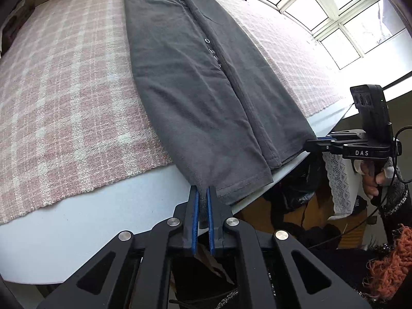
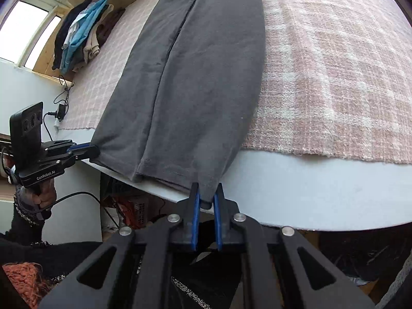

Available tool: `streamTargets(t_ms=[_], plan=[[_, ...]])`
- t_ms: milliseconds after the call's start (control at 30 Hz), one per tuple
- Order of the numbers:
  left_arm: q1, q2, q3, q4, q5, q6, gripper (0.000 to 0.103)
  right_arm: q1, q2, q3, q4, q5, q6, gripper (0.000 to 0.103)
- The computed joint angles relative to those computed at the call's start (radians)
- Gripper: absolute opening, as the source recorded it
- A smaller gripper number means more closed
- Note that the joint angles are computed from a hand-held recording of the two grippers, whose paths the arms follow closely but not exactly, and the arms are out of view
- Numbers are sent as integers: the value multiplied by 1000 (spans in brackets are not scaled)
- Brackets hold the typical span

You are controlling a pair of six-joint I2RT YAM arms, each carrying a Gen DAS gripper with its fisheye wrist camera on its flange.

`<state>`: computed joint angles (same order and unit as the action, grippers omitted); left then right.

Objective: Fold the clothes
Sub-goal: 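Fold the hem end up toward the collar with both grippers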

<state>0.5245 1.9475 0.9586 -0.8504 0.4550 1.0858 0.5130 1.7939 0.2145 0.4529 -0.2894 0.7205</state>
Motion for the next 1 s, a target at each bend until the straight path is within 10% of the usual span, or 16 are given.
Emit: streamTargets(t_ms=[267,467,533,600,1000], plan=[[-82,153,426,-322,161,-92,5,-303,-323,106,-282,-216,-89,10],[-274,380,834,-208,186,-410,10,-506,28,608,-525,-245,-323,13],[-309,496,1014,-219,124,-504,26,-542,175,804,-629,-225,-370,40],[-320,571,1126,-211,81,-576,26,-569,260,925,-728,-217,-416,44],[-370,454,707,162,-129,-559,40,-478,462,1020,-720,12,-668,45]])
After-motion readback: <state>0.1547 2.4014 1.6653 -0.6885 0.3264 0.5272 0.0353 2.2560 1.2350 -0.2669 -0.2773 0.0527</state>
